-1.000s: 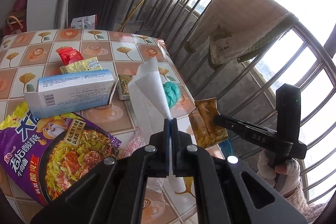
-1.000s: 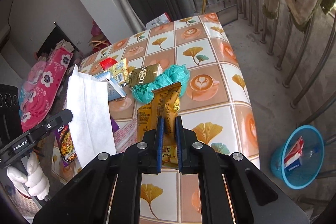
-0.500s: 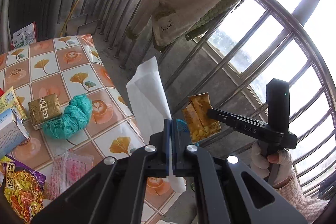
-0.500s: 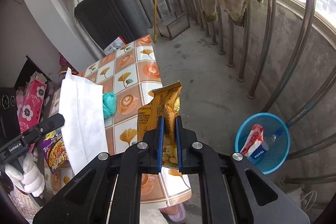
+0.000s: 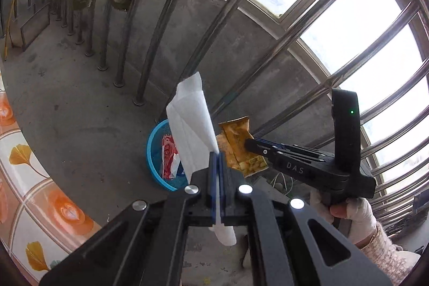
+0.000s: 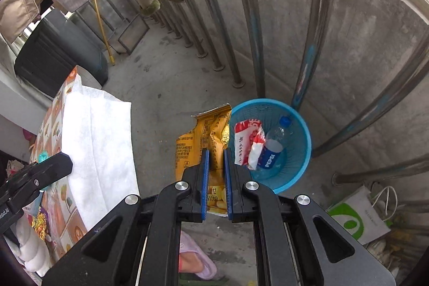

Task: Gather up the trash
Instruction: 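Open both tools to drop the tissue and packet into the wastebasket, then move both tools back over the table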

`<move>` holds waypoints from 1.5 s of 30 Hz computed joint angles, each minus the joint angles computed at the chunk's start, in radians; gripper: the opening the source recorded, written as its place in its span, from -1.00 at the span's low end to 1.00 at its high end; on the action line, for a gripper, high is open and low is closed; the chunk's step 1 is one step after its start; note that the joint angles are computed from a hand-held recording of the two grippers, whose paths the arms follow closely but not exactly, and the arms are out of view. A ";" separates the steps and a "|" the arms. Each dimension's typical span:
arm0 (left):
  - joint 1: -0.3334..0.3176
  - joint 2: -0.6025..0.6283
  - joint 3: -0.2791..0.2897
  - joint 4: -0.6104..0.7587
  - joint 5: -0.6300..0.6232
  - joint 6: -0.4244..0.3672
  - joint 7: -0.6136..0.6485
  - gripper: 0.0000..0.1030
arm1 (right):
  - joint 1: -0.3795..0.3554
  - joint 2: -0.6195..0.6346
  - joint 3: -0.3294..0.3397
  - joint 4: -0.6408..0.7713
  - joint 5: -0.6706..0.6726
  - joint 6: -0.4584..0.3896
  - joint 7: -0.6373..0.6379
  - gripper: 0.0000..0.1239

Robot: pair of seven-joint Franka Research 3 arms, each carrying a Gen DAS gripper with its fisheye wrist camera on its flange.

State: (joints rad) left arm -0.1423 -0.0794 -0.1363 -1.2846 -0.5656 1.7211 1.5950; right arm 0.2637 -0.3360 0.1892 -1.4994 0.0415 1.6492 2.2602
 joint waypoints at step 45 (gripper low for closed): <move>0.151 -0.745 0.302 -0.494 0.442 0.239 -0.097 0.86 | 0.260 0.354 0.243 0.473 -0.118 0.393 -0.297 0.53</move>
